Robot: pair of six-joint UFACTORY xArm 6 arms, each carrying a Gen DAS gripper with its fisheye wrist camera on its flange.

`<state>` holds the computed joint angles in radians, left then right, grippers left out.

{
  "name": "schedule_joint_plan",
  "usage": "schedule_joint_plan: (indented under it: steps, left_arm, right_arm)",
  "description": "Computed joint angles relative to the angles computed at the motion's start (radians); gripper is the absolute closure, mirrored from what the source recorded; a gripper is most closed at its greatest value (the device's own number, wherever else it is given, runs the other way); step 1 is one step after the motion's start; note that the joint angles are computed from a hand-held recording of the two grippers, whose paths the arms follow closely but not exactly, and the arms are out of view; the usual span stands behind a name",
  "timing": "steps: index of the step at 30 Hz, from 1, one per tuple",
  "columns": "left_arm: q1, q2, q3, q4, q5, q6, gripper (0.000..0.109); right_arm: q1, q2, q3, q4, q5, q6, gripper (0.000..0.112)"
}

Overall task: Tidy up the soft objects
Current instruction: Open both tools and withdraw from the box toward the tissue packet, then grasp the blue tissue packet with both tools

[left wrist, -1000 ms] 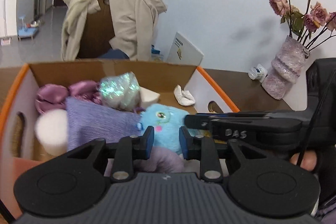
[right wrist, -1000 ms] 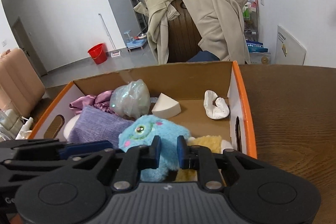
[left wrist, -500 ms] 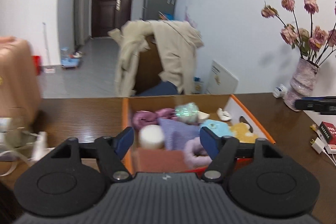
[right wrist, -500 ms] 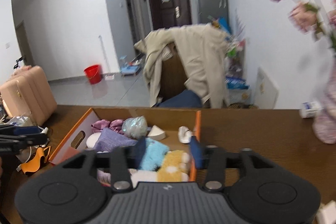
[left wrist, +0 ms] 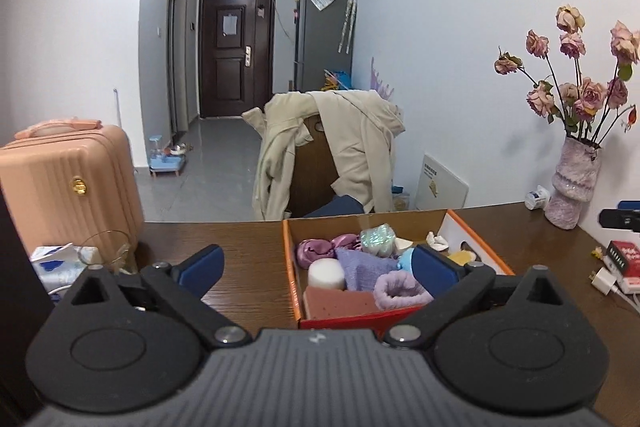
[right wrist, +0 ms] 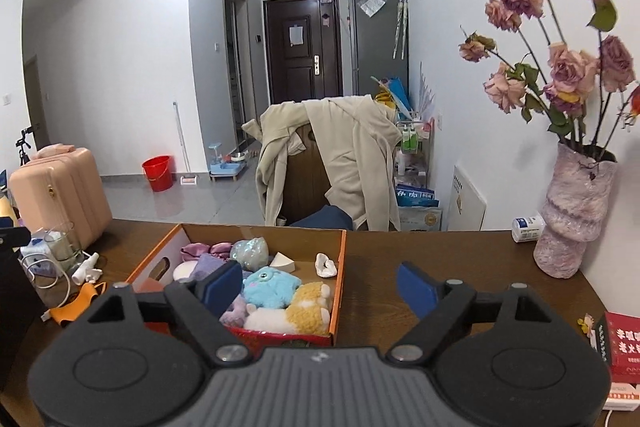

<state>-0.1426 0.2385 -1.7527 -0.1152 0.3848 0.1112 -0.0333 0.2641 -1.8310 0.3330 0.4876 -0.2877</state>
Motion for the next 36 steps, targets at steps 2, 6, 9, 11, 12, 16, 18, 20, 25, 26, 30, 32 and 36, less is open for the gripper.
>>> schedule_joint_plan:
  steps: [2,6,9,11,12,16,18,20,25,26,30,32,36]
  left_arm:
    - [-0.002,-0.042,0.090,-0.062,-0.061,0.088,0.006]
    - [-0.001,-0.075,0.199,-0.184,-0.106,0.251,0.006]
    - [0.000,-0.069,0.246,-0.336,-0.112,0.412,0.006]
    - [0.007,-0.050,0.255,-0.375,-0.099,0.461,0.006]
    - [0.007,-0.036,0.257,-0.412,-0.100,0.503,0.006]
    - [0.013,0.013,0.251,-0.516,-0.087,0.672,0.006]
    - [0.024,0.041,0.233,-0.570,-0.052,0.730,0.006]
    - [0.032,0.071,0.211,-0.593,-0.026,0.750,0.006]
    - [0.050,0.149,0.124,-0.695,0.075,0.842,0.011]
    - [0.054,0.161,0.110,-0.736,0.099,0.873,0.014]
    - [0.093,0.230,0.010,-0.802,0.284,0.873,0.065]
    - [0.103,0.238,0.006,-0.848,0.308,0.879,0.068]
    - [0.123,0.243,-0.009,-0.842,0.353,0.761,0.081]
  right_arm:
    - [0.011,-0.065,0.106,0.038,-0.056,-0.036,0.026]
    - [0.049,-0.197,0.346,0.125,-0.214,-0.118,0.021]
    - [0.102,-0.290,0.516,0.299,-0.305,-0.267,0.021]
    - [0.145,-0.336,0.602,0.423,-0.337,-0.345,0.021]
    - [0.171,-0.355,0.645,0.481,-0.360,-0.374,0.021]
    - [0.257,-0.380,0.760,0.504,-0.473,-0.343,0.021]
    - [0.287,-0.374,0.794,0.463,-0.498,-0.276,0.021]
    - [0.310,-0.352,0.790,0.477,-0.488,-0.278,0.021]
    - [0.352,-0.244,0.716,0.462,-0.454,-0.201,0.036]
    - [0.359,-0.217,0.690,0.482,-0.441,-0.199,0.039]
    - [0.367,-0.092,0.544,0.619,-0.347,-0.250,0.061]
    - [0.368,-0.030,0.470,0.658,-0.310,-0.239,0.070]
    - [0.361,0.076,0.336,0.722,-0.225,-0.234,0.081]
